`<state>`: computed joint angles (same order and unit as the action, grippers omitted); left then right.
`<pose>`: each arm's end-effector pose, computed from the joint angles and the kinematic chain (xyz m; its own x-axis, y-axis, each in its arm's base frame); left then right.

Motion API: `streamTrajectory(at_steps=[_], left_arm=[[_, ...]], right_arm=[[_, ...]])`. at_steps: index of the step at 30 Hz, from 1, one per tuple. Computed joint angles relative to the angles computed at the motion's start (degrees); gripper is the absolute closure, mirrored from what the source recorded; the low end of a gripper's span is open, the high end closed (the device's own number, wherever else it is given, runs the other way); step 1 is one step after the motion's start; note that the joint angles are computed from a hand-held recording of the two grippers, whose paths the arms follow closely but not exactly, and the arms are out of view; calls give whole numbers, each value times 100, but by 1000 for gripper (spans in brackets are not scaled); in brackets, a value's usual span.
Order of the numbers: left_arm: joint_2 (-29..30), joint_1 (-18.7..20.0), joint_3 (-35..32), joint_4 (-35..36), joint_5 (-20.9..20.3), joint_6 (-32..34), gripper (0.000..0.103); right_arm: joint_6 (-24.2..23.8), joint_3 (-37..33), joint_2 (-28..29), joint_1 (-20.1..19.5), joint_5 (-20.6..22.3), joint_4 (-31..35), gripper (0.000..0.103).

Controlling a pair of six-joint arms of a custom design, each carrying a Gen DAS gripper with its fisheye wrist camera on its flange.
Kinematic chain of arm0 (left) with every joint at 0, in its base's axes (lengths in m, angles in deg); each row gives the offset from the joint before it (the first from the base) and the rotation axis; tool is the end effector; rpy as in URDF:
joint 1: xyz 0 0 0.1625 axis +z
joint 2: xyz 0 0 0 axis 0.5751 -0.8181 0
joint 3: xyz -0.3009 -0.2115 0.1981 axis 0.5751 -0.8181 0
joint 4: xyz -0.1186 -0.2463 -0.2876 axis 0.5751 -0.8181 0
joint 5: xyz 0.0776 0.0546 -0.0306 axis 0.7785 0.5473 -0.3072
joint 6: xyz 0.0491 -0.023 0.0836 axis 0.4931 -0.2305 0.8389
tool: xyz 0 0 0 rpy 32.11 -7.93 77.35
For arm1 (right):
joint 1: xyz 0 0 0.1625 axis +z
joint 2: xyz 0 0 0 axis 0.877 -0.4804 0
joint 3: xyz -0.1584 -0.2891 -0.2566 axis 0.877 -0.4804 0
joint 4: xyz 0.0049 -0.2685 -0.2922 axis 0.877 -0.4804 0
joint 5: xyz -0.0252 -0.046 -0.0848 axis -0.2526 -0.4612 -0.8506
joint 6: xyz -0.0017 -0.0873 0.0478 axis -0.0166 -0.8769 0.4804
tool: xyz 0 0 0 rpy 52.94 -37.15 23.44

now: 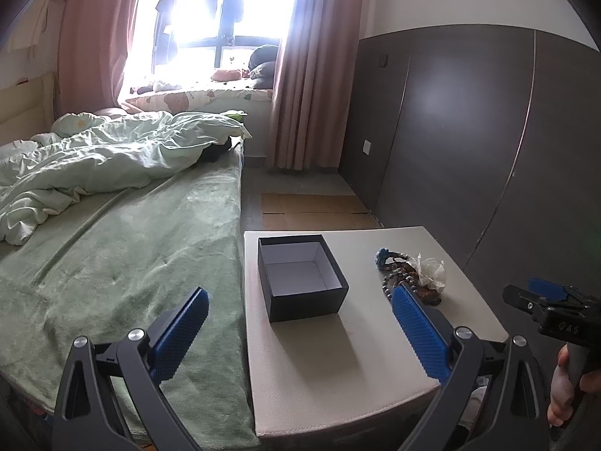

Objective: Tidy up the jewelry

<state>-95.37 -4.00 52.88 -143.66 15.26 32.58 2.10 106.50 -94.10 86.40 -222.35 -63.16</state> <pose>-0.1176 -0.3066 0.4338 -0.7222 0.4034 -0.5619 0.6841 0.5362 -0.4944 0.4375 -0.2269 0.1216 -0.7807 0.2545 0.5707 -0.3247 0.6152 -0.7184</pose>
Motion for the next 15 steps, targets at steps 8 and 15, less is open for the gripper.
streamTrajectory(at_steps=[8, 15], left_arm=[[198, 52, -85, -126, -155, 127, 8], [765, 124, -172, -696, -411, 465, 8]], right_arm=[[35, 133, -99, -48, -32, -163, 12], [-276, 567, -348, -308, 94, -1115, 12]])
